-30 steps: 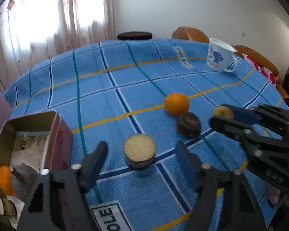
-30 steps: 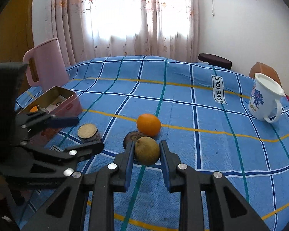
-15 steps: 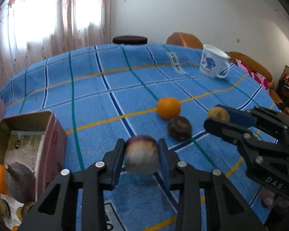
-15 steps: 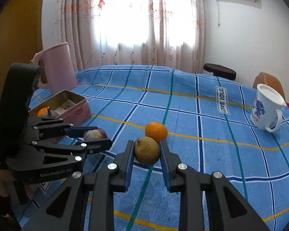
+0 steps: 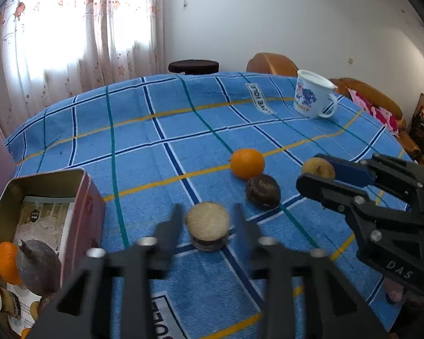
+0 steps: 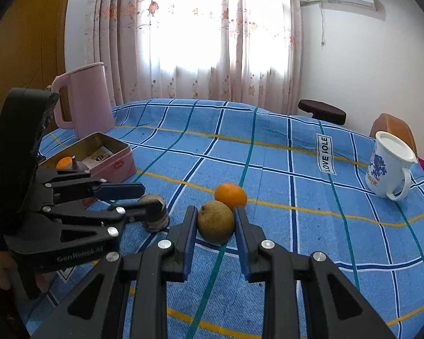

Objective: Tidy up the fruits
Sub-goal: 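Grasp the round log slice with the left tool while the right tool grasps a yellow-green fruit, then carry the log slice and yellow-green fruit over the pink tin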

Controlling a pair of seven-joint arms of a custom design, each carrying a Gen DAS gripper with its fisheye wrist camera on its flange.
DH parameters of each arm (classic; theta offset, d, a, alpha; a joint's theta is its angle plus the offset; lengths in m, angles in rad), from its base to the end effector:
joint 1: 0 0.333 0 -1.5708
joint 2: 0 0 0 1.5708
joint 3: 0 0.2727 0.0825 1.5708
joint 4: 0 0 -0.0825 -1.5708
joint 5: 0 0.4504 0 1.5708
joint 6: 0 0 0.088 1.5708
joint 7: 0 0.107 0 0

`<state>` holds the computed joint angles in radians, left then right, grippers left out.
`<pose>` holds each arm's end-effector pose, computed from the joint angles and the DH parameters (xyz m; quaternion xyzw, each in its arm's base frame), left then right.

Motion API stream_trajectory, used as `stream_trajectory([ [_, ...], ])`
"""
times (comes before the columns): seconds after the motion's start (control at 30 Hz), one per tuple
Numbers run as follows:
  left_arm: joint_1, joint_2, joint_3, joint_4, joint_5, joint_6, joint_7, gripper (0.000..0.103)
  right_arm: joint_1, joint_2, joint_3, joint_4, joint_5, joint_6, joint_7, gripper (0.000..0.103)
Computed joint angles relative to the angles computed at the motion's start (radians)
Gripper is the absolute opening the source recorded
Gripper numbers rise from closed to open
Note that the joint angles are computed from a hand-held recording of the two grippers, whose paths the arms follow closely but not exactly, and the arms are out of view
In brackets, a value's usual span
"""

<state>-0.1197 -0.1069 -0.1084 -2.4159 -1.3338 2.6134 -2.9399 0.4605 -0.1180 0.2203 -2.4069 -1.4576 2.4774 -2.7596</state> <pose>0.5371 -0.1017 0.2826 -0.3034 0.8633 -0.3860 0.1167 0.4248 0.3458 0.2868 -0.5887 0.6569 -0.3708 0.2906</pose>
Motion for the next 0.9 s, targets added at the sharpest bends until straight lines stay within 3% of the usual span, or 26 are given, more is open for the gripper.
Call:
stream_trajectory([
  [0.07,-0.003,0.008,-0.007,0.003,0.012,0.026,-0.014,0.075,0.000,-0.001,0.000,-0.001,-0.004,0.001,0.003,0.027],
  [0.23,0.001,0.041,-0.018,0.026,0.150,0.014,-0.117,0.072,-0.003,-0.003,-0.001,-0.004,-0.015,0.008,0.018,0.027],
  [0.27,0.002,0.046,-0.019,0.030,0.165,0.011,-0.131,0.065,-0.003,-0.003,-0.001,-0.005,-0.018,0.009,0.022,0.027],
  [0.3,0.003,0.048,-0.020,0.031,0.176,0.005,-0.141,0.049,-0.003,-0.002,-0.001,-0.004,-0.020,0.010,0.024,0.027],
  [0.37,0.006,0.053,-0.020,0.036,0.189,-0.001,-0.159,0.036,-0.005,-0.002,-0.003,-0.005,-0.025,0.014,0.029,0.028],
  [0.47,0.014,0.043,-0.013,0.032,0.166,-0.035,-0.133,0.036,-0.005,-0.005,-0.002,-0.008,-0.036,0.014,0.041,0.028],
  [0.73,0.003,-0.022,0.007,-0.020,-0.031,-0.027,0.057,0.036,-0.001,-0.022,0.008,-0.023,-0.089,-0.001,0.089,0.027],
  [0.9,0.002,-0.039,0.020,-0.030,-0.111,-0.033,0.113,0.036,0.003,-0.032,0.014,-0.030,-0.116,-0.012,0.113,0.027],
])
